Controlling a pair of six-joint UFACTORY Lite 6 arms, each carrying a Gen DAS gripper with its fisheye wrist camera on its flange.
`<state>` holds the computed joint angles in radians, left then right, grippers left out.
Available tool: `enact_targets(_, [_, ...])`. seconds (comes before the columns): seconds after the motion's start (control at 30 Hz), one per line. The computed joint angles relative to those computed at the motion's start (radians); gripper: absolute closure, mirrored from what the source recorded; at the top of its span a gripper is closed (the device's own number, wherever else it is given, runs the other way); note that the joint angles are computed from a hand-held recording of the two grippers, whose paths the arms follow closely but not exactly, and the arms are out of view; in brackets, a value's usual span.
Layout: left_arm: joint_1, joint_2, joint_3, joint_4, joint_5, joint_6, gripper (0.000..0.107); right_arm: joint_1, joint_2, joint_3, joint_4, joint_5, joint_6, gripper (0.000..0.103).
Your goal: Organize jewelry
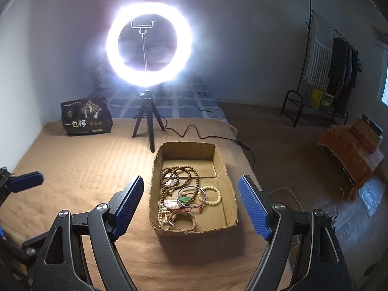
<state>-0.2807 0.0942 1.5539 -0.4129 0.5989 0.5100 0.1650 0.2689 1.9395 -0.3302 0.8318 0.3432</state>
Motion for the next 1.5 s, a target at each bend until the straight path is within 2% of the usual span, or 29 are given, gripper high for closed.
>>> enact_targets(0.23, [-0.001, 0.007, 0.013, 0.064, -0.005, -0.087, 0.008, -0.011, -0.005, -0.004, 0.003, 0.001, 0.010, 0.023])
enact_targets(0.83, [-0.016, 0.012, 0.012, 0.149, -0.010, -0.162, 0.008, -0.015, -0.011, -0.021, 0.004, -0.007, 0.004, 0.022])
enact_targets(1.5, [-0.013, 0.011, 0.011, 0.149, -0.011, -0.160, 0.008, -0.010, -0.020, -0.038, -0.007, -0.013, 0.015, 0.022])
